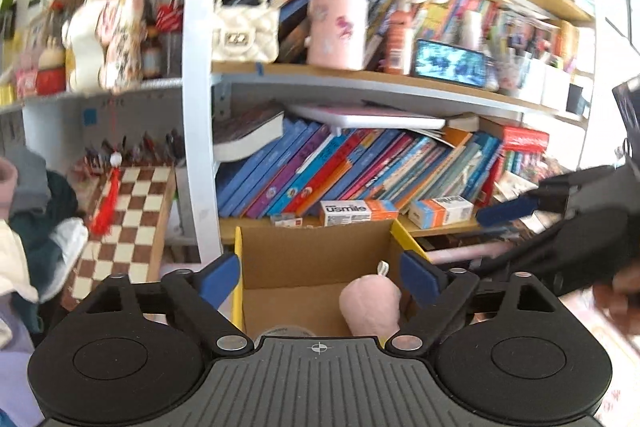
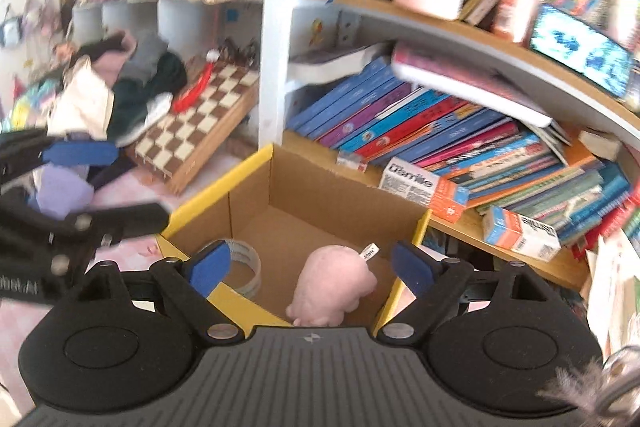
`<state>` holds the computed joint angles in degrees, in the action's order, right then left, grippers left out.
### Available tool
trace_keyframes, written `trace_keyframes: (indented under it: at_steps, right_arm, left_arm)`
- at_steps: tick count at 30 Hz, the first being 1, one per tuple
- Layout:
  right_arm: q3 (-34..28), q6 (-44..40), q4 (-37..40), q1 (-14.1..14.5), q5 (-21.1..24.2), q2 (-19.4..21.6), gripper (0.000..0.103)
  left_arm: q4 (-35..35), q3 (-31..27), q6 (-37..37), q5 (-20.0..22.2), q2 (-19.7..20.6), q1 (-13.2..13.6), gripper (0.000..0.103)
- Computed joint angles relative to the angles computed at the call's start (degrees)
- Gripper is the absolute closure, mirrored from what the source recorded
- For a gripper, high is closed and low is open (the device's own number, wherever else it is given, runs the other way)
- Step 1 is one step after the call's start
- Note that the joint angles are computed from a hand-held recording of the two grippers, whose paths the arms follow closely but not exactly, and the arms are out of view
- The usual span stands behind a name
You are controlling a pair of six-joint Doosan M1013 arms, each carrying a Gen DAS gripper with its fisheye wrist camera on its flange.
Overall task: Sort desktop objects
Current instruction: 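Withdraw both tools from the box back toward the remaining desk objects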
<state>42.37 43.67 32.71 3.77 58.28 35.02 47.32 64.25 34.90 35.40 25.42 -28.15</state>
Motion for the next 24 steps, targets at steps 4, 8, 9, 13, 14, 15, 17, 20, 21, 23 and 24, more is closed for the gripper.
trace_keyframes:
  at_steps: [4,8,9,13,14,15,17,20,21,23,24]
  right_arm:
    - [6.69,1.64,1.51,-0.73,-4.82,-4.32,0.011]
    - [13.38,2.8,2.15,-1.4,-9.37,-8.52,0.008]
    - [15.06,3.12,2.15,-1.57,-10.42,-9.56,0.007]
    - [20.44,5.57,1.43,-2.26,-12.86,-12.87,0.007]
    - [21.63,6.3,1.07,-2.4,-13.38,-13.58,0.006]
    - [22.59,7.2,0.57,-2.5,-13.71,-14.14,0.006]
    - [24.26,9.26,-0.44,-2.71,-13.94,-15.1,0.006]
    - [26.64,12.16,-2.06,-2.89,-14.41,-16.44,0.006]
    - [27.4,12.96,-2.61,-2.87,-14.71,-16.85,0.006]
    - [28.97,14.06,-3.42,-2.75,-15.6,-17.68,0.006]
    - [29.82,14.38,-3.78,-2.65,-16.17,-18.13,0.006]
  left_arm:
    - [0.42,2.57,1.3,-0.34,-2.07,-0.75,0.004]
    - [0.39,5.28,0.76,0.18,-4.06,-1.36,0.002]
    - [0.14,5.94,0.84,0.4,-4.53,-1.48,0.001]
    - [-0.75,8.32,1.32,1.55,-6.15,-1.86,0.001]
    - [-0.55,8.91,0.78,1.79,-6.5,-1.98,0.001]
    - [-0.35,9.49,0.25,2.03,-6.86,-2.1,0.001]
    - [-0.23,10.53,-0.81,2.25,-7.5,-2.28,0.001]
    - [-0.02,11.91,-2.42,2.29,-8.37,-2.53,0.001]
    - [0.09,12.32,-2.87,2.3,-8.62,-2.62,0.001]
    - [0.01,12.98,-3.33,2.32,-9.02,-2.77,0.001]
    - [-0.13,13.3,-3.43,2.31,-9.21,-2.84,0.001]
